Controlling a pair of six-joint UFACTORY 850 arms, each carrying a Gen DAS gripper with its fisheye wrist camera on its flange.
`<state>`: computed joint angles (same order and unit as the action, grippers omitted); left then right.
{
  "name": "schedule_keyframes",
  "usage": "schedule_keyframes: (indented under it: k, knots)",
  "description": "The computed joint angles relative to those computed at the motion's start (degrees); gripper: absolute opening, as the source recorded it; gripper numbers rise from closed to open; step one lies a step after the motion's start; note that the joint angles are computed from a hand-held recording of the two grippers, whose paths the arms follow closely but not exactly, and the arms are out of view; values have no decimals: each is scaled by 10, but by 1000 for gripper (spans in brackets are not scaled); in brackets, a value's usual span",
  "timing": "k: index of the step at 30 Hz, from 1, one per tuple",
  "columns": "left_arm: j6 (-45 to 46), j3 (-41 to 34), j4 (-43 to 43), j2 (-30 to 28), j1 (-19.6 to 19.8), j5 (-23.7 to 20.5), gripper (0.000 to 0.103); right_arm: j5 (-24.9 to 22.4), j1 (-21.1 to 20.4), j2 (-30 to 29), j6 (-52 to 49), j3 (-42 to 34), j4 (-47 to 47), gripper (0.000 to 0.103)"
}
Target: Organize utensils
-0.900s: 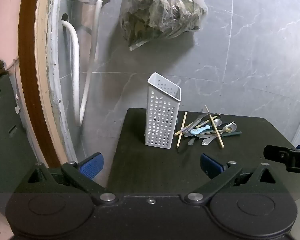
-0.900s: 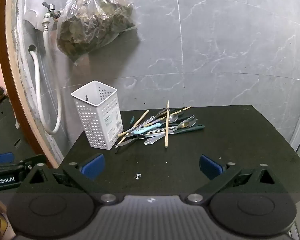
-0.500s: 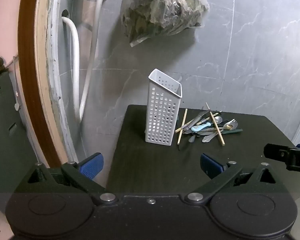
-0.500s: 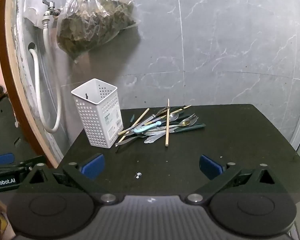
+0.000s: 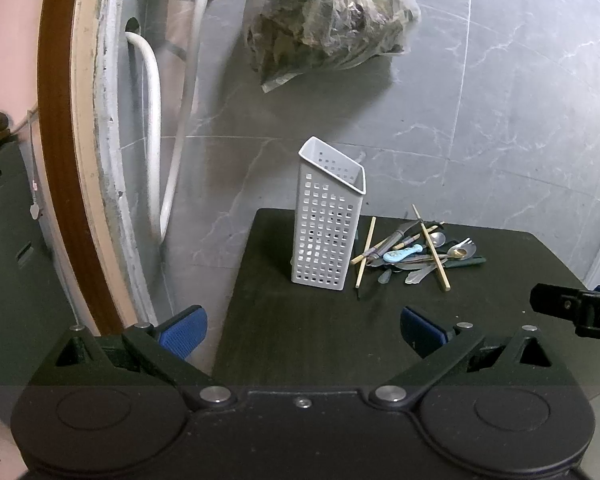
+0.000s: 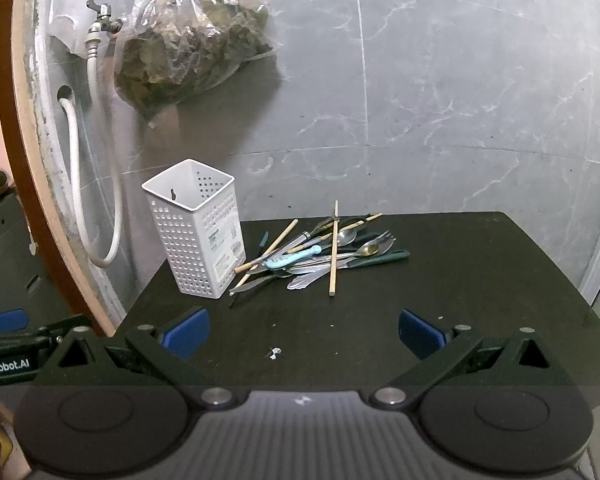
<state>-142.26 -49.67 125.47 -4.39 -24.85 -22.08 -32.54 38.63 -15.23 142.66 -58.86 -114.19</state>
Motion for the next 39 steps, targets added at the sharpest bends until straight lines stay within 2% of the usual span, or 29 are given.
schedule_keyframes:
  k: [39]
  knots:
    - [61, -17, -68, -12, 4, 15, 102, 13, -3, -2, -22, -7, 22, 103]
